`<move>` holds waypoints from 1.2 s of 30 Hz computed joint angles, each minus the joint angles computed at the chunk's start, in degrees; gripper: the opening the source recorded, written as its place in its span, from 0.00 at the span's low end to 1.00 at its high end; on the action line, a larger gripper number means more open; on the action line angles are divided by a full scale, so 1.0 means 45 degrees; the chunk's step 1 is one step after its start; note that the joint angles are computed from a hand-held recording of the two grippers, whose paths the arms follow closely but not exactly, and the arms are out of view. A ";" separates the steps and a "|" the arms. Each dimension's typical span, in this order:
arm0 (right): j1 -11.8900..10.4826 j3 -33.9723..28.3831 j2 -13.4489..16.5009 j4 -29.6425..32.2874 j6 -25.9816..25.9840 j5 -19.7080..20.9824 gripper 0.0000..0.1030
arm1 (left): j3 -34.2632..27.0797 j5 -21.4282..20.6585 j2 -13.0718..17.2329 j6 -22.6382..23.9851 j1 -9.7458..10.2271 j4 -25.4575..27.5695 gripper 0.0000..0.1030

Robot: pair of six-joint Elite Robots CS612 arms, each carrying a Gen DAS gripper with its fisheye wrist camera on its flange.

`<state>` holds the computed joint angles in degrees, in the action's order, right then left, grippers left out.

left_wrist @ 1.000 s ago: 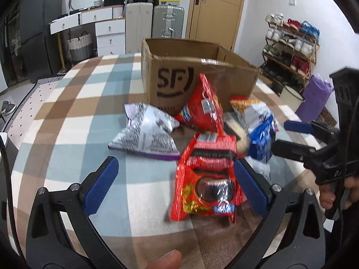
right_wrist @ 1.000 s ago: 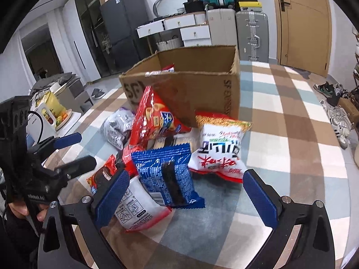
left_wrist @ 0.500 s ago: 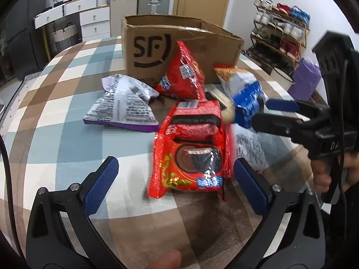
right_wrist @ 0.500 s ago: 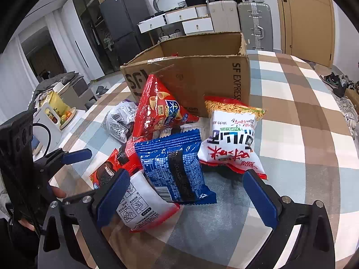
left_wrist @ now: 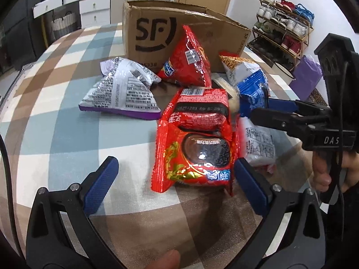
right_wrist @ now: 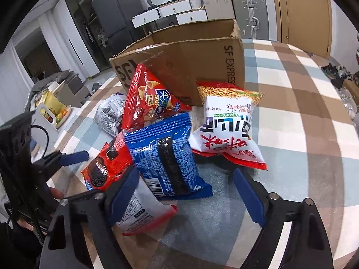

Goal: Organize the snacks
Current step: 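Grasp the blue biscuit bag with the right tool while the left tool grasps the red chocolate bag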

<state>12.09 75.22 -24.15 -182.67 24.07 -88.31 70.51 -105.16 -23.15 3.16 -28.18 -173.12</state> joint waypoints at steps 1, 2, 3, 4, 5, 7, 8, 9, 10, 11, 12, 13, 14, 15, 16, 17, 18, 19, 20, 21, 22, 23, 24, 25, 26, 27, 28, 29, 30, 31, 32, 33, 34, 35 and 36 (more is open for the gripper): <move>-0.0005 -0.0010 0.0027 -0.0099 0.0100 0.0032 0.84 | -0.0011 -0.0017 0.0008 0.0086 -0.0008 0.0001 0.99; -0.0007 -0.0047 0.0059 -0.0145 0.0130 0.0093 0.82 | -0.0012 0.0065 0.0005 0.0201 -0.0037 0.0053 0.99; -0.0003 -0.0095 0.0084 -0.0104 0.0095 0.0147 0.80 | -0.0016 0.0187 0.0006 0.0280 -0.0069 0.0083 0.99; 0.0003 -0.0147 0.0110 -0.0081 0.0059 0.0191 0.78 | -0.0023 0.0205 0.0007 0.0339 -0.0083 0.0089 0.99; 0.0010 -0.0207 0.0143 -0.0060 0.0023 0.0238 0.77 | 0.0015 0.0210 -0.0007 0.0369 -0.0094 0.0051 0.99; 0.0028 -0.0276 0.0189 -0.0102 -0.0019 0.0314 0.70 | 0.0014 0.0222 0.0002 0.0346 -0.0099 0.0023 0.99; 0.0042 -0.0318 0.0224 -0.0182 -0.0053 0.0328 0.68 | -0.0016 0.0192 0.0017 0.0299 -0.0091 0.0057 0.99; 0.0067 -0.0350 0.0240 -0.0156 -0.0089 0.0300 0.65 | -0.0021 0.0176 0.0023 0.0282 -0.0087 0.0030 0.99; 0.0082 -0.0380 0.0252 -0.0110 -0.0154 0.0307 0.64 | -0.0039 0.0172 0.0031 0.0268 -0.0082 0.0013 0.97; 0.0109 -0.0397 0.0264 -0.0124 -0.0212 0.0267 0.62 | -0.0008 0.0118 0.0027 0.0281 -0.0080 -0.0053 0.94; 0.0132 -0.0396 0.0262 -0.0140 -0.0231 0.0235 0.62 | 0.0002 0.0028 0.0029 0.0328 -0.0070 -0.0100 0.92; 0.0142 -0.0401 0.0264 -0.0158 -0.0254 0.0230 0.61 | -0.0007 -0.0113 0.0037 0.0392 -0.0054 -0.0145 0.88; 0.0139 -0.0386 0.0260 -0.0190 -0.0260 0.0240 0.59 | 0.0022 -0.0223 0.0034 0.0446 -0.0048 -0.0199 0.84; 0.0142 -0.0379 0.0258 -0.0216 -0.0278 0.0249 0.56 | 0.0053 -0.0304 0.0023 0.0498 -0.0048 -0.0254 0.81; 0.0149 -0.0362 0.0248 -0.0243 -0.0315 0.0213 0.55 | 0.0059 -0.0471 0.0027 0.0585 -0.0035 -0.0304 0.75; 0.0160 -0.0353 0.0240 -0.0253 -0.0372 0.0188 0.53 | 0.0086 -0.0599 0.0025 0.0699 -0.0028 -0.0341 0.70; 0.0160 -0.0351 0.0242 -0.0301 -0.0409 0.0209 0.51 | 0.0106 -0.0688 0.0020 0.0797 -0.0030 -0.0365 0.66; 0.0158 -0.0325 0.0231 -0.0336 -0.0429 0.0186 0.51 | 0.0136 -0.0728 0.0013 0.0876 -0.0039 -0.0412 0.61; 0.0152 -0.0291 0.0211 -0.0338 -0.0470 0.0193 0.49 | 0.0179 -0.0757 -0.0005 0.1042 -0.0057 -0.0442 0.54; 0.0157 -0.0275 0.0205 -0.0384 -0.0504 0.0173 0.48 | 0.0185 -0.0871 -0.0010 0.1132 -0.0054 -0.0422 0.51; 0.0163 -0.0262 0.0200 -0.0417 -0.0535 0.0134 0.47 | 0.0196 -0.0936 -0.0017 0.1194 -0.0055 -0.0411 0.48; 0.0170 -0.0246 0.0189 -0.0432 -0.0578 0.0110 0.44 | 0.0229 -0.0884 -0.0028 0.1202 -0.0064 -0.0495 0.45; 0.0168 -0.0224 0.0178 -0.0461 -0.0607 0.0112 0.44 | 0.0243 -0.0913 -0.0031 0.1182 -0.0058 -0.0559 0.45; 0.0164 -0.0206 0.0174 -0.0539 -0.0631 0.0144 0.44 | 0.0240 -0.1004 -0.0025 0.1125 -0.0038 -0.0608 0.44; 0.0157 -0.0184 0.0163 -0.0591 -0.0655 0.0167 0.44 | 0.0212 -0.1125 -0.0012 0.1013 -0.0008 -0.0605 0.43; 0.0158 -0.0150 0.0150 -0.0666 -0.0680 0.0157 0.43 | 0.0177 -0.1202 0.0002 0.0945 0.0014 -0.0577 0.43; 0.0155 -0.0118 0.0139 -0.0748 -0.0728 0.0167 0.43 | 0.0171 -0.1235 0.0011 0.0872 0.0031 -0.0651 0.42; 0.0146 -0.0060 0.0120 -0.0882 -0.0733 0.0211 0.43 | 0.0191 -0.1262 0.0009 0.0844 0.0042 -0.0706 0.42; 0.0135 -0.0024 0.0110 -0.1001 -0.0706 0.0258 0.43 | 0.0223 -0.1328 -0.0003 0.0792 0.0053 -0.0771 0.42; 0.0126 0.0020 0.0096 -0.1127 -0.0685 0.0297 0.43 | 0.0226 -0.1443 -0.0001 0.0746 0.0074 -0.0842 0.42; 0.0113 0.0079 0.0072 -0.1265 -0.0681 0.0322 0.43 | 0.0249 -0.1484 -0.0004 0.0721 0.0082 -0.0917 0.42; 0.0103 0.0118 0.0048 -0.1309 -0.0691 0.0305 0.43 | 0.0277 -0.1483 -0.0021 0.0717 0.0084 -0.0961 0.42; 0.0096 0.0155 0.0027 -0.1361 -0.0694 0.0298 0.43 | 0.0287 -0.1482 -0.0031 0.0711 0.0090 -0.0995 0.42; 0.0080 0.0212 0.0005 -0.1514 -0.0676 0.0321 0.43 | 0.0297 -0.1517 -0.0040 0.0722 0.0097 -0.1044 0.42; 0.0067 0.0257 -0.0016 -0.1621 -0.0660 0.0332 0.43 | 0.0317 -0.1519 -0.0067 0.0743 0.0106 -0.1029 0.42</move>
<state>12.39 76.38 -24.22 -189.97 21.10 -86.82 71.94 -112.00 -23.46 6.50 -27.70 -177.75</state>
